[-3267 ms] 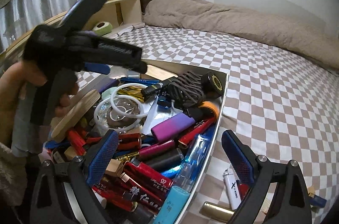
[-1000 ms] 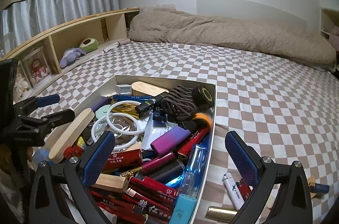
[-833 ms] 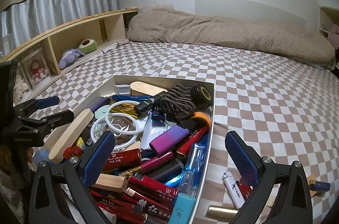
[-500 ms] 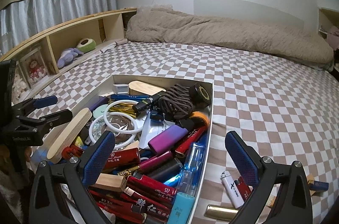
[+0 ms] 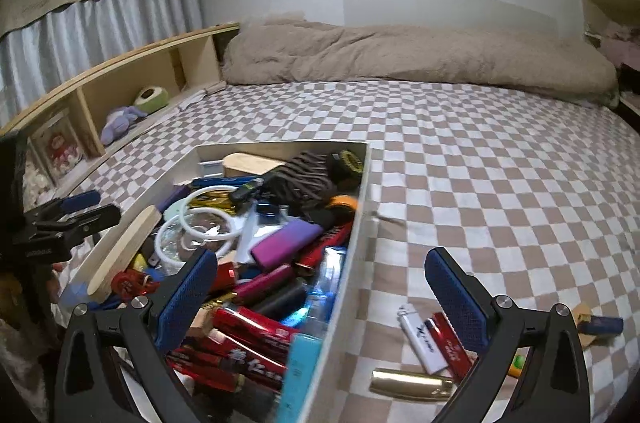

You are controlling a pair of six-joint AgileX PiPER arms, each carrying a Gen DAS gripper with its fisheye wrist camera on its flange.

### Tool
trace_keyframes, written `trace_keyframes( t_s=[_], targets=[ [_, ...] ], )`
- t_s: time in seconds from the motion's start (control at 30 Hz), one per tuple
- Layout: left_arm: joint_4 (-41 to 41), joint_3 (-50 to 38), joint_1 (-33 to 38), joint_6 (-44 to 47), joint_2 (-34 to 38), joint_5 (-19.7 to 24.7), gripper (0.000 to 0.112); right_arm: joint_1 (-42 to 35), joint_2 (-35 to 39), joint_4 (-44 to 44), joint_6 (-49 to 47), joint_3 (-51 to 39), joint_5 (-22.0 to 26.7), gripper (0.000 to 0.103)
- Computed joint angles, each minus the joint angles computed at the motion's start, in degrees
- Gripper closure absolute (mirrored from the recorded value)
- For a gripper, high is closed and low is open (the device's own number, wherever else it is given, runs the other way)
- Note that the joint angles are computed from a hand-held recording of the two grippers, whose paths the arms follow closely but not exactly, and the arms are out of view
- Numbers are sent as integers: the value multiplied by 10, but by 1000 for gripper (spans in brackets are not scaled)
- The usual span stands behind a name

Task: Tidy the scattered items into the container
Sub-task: 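Withdraw both open tools from the box back toward scattered items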

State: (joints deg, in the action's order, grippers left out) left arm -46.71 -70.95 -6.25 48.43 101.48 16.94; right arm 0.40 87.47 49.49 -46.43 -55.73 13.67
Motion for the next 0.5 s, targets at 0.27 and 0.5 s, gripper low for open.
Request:
trace_keyframes(
  t_s=[0.27, 0.5],
  targets=[
    [25, 4, 6, -19, -3, -13, 9, -50, -10, -44, 54, 10, -4, 0],
    [12, -7, 31, -23, 3, -6, 9, -89, -3, -155, 171, 9, 0, 0]
  ],
)
